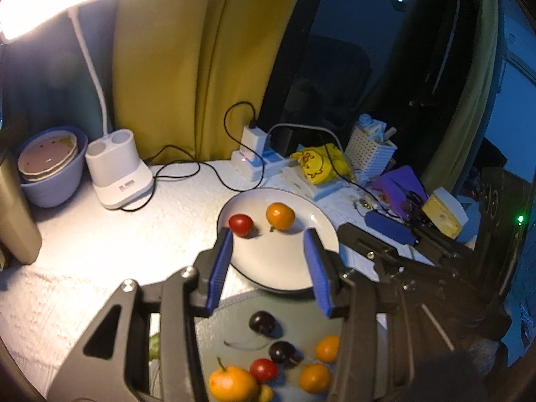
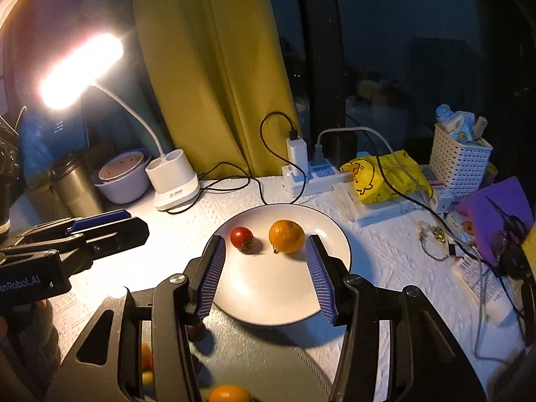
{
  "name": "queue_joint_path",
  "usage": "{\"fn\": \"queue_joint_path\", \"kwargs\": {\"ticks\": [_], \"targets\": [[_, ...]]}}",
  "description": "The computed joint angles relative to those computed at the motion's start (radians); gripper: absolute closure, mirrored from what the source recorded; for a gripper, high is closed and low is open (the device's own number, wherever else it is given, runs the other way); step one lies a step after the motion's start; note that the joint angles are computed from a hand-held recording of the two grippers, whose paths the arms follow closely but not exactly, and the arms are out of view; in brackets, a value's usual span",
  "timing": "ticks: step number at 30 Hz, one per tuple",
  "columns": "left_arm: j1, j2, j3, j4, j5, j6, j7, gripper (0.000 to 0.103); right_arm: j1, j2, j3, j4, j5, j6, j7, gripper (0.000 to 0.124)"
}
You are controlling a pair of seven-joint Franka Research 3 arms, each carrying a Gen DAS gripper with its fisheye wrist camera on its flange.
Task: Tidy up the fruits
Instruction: 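Move both open tools back over the grey fruit tray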
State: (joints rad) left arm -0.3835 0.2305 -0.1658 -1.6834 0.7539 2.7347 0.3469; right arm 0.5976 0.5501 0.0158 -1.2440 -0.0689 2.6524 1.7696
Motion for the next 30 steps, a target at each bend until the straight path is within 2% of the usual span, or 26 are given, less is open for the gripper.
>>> {"fn": "queue_joint_path", "kwargs": {"ticks": [12,30], "targets": [[-0.021,-0.073,-0.027,-0.076,0.114,-0.026,-0.108,0.058,0.009,-0.156,0.001,-0.22,-0.053,0.072,0.053,0.071],[-0.066,-0.054,-0.064,-0.089,0.132,-0.083,-0.167,0.058,-0.05,-0.32,0.056,-0.488,-0.04,0.141,0.04,0.071]]}}
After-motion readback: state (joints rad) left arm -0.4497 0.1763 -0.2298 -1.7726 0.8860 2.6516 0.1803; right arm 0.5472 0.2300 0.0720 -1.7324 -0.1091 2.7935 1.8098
